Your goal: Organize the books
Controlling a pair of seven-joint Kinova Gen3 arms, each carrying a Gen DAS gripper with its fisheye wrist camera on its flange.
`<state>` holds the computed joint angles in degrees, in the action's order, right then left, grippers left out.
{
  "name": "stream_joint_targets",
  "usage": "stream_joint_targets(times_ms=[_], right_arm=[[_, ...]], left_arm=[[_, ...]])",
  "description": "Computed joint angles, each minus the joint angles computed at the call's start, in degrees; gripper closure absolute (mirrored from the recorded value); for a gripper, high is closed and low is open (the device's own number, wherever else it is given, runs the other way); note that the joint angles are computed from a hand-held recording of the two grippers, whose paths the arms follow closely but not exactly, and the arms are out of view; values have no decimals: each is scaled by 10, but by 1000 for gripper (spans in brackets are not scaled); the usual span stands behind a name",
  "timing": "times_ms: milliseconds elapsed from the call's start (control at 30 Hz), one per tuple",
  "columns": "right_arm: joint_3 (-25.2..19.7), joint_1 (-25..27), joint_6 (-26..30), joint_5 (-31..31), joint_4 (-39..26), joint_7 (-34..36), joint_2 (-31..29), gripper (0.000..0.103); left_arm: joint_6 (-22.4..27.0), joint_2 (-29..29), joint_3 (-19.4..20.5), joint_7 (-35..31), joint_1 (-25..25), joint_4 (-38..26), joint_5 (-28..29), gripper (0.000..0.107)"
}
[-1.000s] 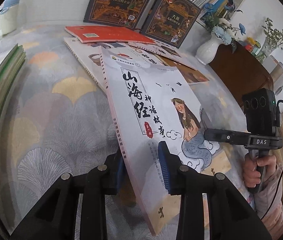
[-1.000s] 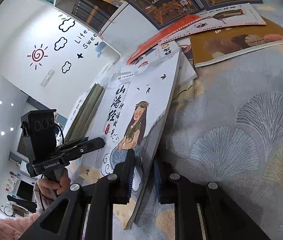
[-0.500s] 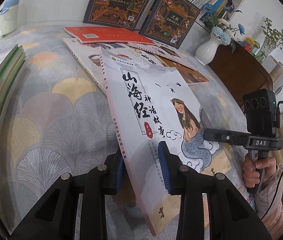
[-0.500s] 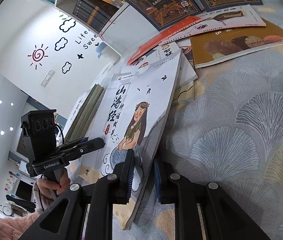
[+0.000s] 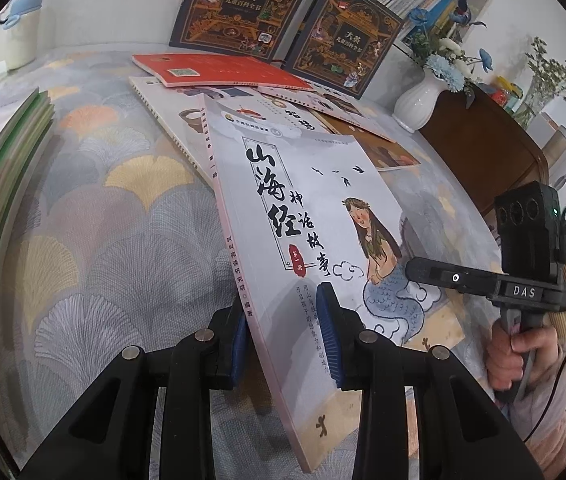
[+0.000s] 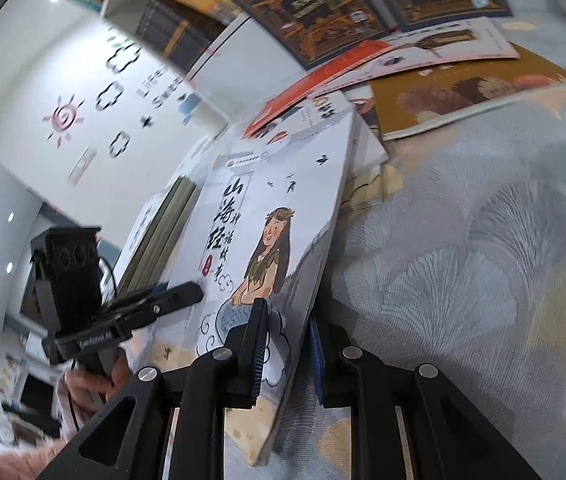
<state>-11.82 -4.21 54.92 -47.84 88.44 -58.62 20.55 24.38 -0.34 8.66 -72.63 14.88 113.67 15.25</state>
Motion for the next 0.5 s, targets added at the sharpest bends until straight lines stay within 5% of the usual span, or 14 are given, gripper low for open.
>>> stream_joint_targets(times_ms=[167,500], right_arm=[[11,-44,-46,54,17,-75,-39,82],[4,-76,-42,76,11,-88,-78,84]], left_arm=[[37,1,1,36,0,-21,-23,77],[111,-29,1,49,-1,-52,-52,77]])
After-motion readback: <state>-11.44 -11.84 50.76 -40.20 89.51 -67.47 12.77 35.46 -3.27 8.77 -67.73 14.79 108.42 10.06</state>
